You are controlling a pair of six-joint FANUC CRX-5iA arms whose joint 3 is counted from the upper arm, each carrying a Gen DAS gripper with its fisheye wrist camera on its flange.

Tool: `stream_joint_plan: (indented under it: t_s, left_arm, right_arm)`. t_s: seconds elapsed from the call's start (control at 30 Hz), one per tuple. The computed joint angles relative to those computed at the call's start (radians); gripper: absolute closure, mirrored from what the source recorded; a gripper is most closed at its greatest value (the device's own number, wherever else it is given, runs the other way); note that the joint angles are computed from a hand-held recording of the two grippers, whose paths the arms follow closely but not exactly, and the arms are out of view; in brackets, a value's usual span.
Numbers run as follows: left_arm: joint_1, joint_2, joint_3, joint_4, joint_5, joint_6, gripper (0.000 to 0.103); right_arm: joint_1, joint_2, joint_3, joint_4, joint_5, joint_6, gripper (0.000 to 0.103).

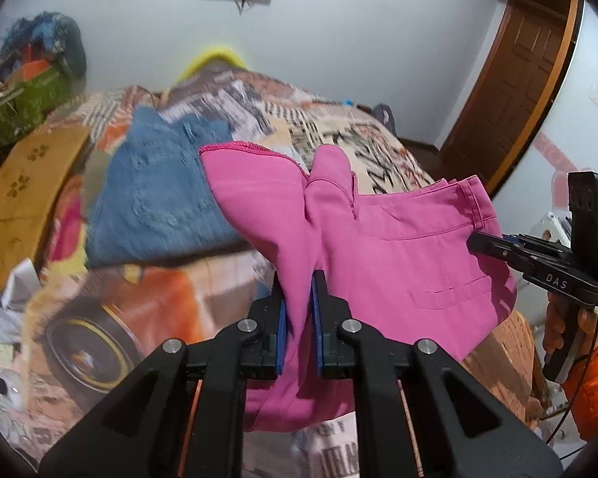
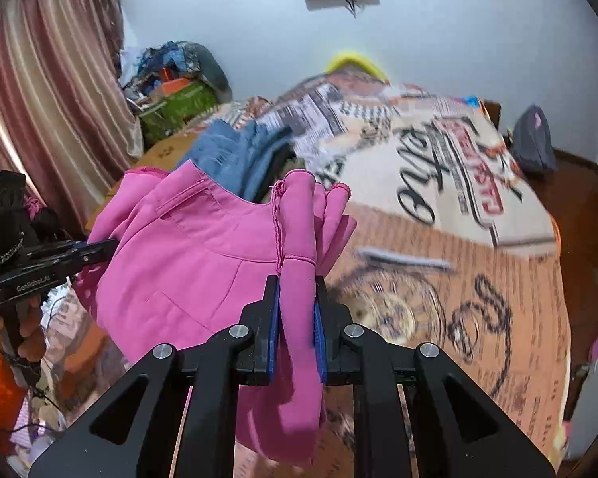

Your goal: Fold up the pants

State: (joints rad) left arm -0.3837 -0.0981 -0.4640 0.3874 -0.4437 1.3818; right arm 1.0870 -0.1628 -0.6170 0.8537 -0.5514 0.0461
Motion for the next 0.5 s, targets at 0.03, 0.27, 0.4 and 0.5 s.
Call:
stream_joint_plan:
  t_s: [0.03, 0.27, 0.4, 0.5]
  left_arm:
    - [0.007, -0.006, 0.007, -0.014, 0.0, 0.006, 0.093]
    - [0.083, -0.021, 0.032, -0.021, 0.007, -0.018, 0.093]
    - [0.127, -0.002, 0.045, 0.006, 0.019, -0.052, 0.093]
    - [0.157, 0.026, 0.076, -0.006, 0.023, -0.056, 0.093]
  right_arm:
    - [-0.007, 0.01, 0.015, 0.012, 0.005, 0.005, 0.09]
    - [-0.052, 0.093, 0.11, 0.087, 0.058, 0.026, 0.09]
    - [-0.078, 0.156, 0.179, 0.103, 0.092, 0.062, 0.09]
    - [-0.094, 0.208, 0.233, 0.111, 0.11, 0.09, 0.09]
